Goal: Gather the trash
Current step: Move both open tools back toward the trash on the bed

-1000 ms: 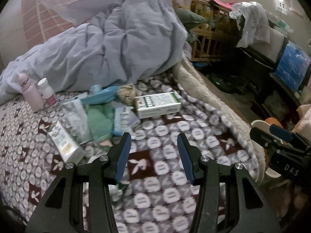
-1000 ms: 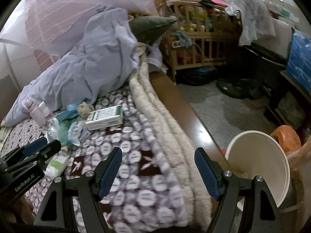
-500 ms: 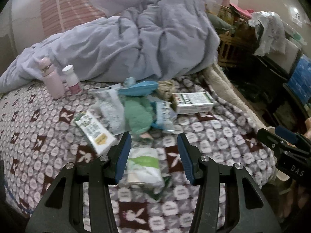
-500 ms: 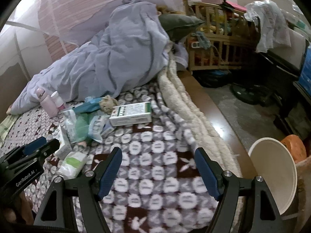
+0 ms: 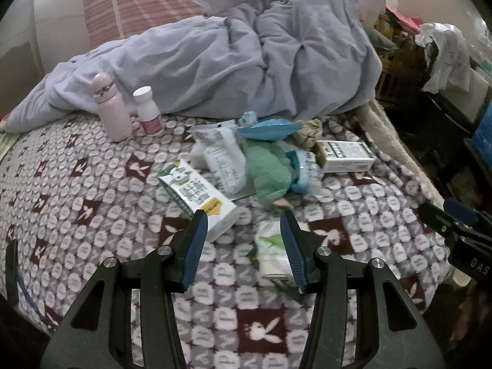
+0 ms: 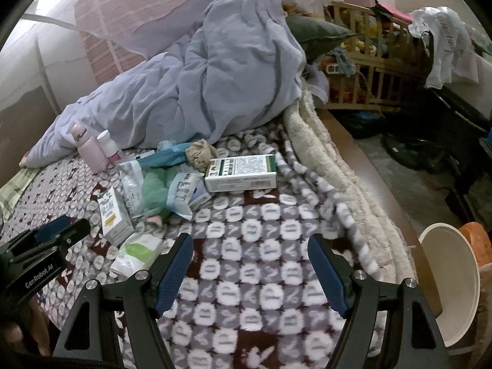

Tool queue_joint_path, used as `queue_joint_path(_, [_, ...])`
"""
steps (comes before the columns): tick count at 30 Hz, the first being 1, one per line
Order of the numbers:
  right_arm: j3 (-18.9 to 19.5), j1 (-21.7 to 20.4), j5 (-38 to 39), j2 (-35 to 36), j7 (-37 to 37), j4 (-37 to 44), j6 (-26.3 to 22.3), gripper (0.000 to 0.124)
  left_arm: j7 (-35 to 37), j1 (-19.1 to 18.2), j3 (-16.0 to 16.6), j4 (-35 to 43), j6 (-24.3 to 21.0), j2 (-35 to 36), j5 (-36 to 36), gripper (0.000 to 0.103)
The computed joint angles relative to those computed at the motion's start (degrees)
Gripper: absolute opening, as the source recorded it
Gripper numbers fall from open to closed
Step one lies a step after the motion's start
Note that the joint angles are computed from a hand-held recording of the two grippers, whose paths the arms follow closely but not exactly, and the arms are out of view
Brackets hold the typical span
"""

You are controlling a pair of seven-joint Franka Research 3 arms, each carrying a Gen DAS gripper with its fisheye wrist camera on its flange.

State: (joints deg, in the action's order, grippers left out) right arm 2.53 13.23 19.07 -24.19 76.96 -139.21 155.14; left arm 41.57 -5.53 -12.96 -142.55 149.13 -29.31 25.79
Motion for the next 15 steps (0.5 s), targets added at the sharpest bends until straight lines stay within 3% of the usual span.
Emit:
queue_joint_path(10, [-0.11, 2.89, 2.52, 0.48, -2.79, 0.46, -1.90, 0.075, 1.63, 0.19, 2.08, -2.32, -1.16, -1.86, -1.79, 0.047])
queue_joint_path(15, [-0.92, 5.33, 5.71, 1.65, -6.18, 1.41, -4.64, 0.075, 8.41, -1.69, 6.18, -3.92, -1.61, -2.75, -6.92, 0.047])
